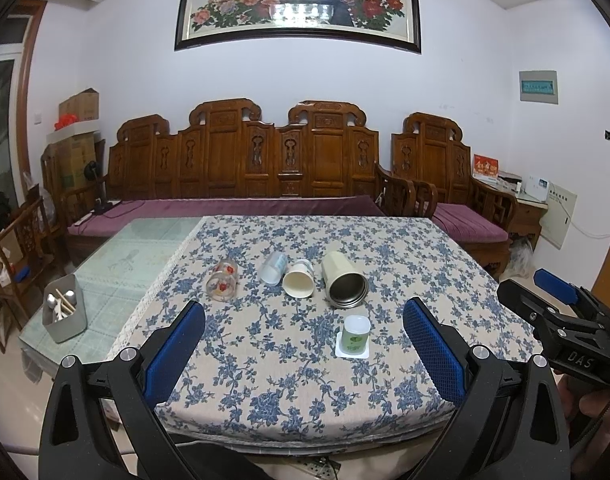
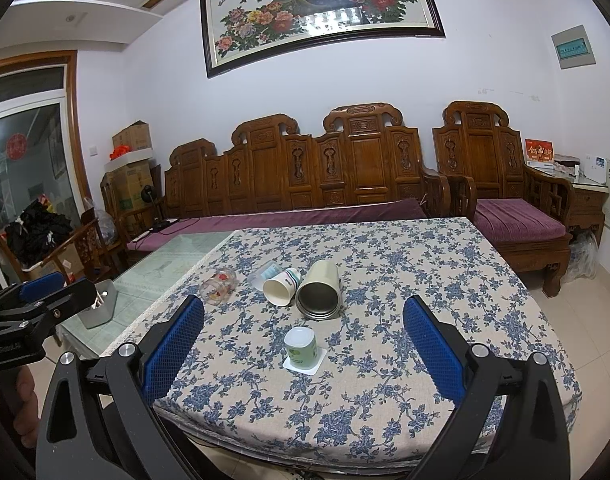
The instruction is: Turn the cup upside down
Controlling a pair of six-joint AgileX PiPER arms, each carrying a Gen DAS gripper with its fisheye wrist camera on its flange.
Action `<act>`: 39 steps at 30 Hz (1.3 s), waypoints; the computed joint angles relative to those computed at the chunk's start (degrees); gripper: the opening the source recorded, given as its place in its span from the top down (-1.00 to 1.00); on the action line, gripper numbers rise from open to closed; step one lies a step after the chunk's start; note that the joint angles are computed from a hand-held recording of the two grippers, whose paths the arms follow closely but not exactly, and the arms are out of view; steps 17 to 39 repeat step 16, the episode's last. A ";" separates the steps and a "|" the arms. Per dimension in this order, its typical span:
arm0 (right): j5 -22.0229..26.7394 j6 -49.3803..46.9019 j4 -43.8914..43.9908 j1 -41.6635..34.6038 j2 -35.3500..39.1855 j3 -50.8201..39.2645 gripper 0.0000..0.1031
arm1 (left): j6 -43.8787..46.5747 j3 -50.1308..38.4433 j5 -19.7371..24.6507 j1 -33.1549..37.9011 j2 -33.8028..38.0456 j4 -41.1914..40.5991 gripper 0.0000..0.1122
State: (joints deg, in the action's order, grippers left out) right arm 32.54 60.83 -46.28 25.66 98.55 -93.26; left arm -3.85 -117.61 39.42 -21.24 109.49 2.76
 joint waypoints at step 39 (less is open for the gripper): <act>-0.16 0.39 -0.31 0.02 0.13 0.06 -0.95 | -0.24 0.30 -0.06 -0.08 -0.25 0.20 -0.71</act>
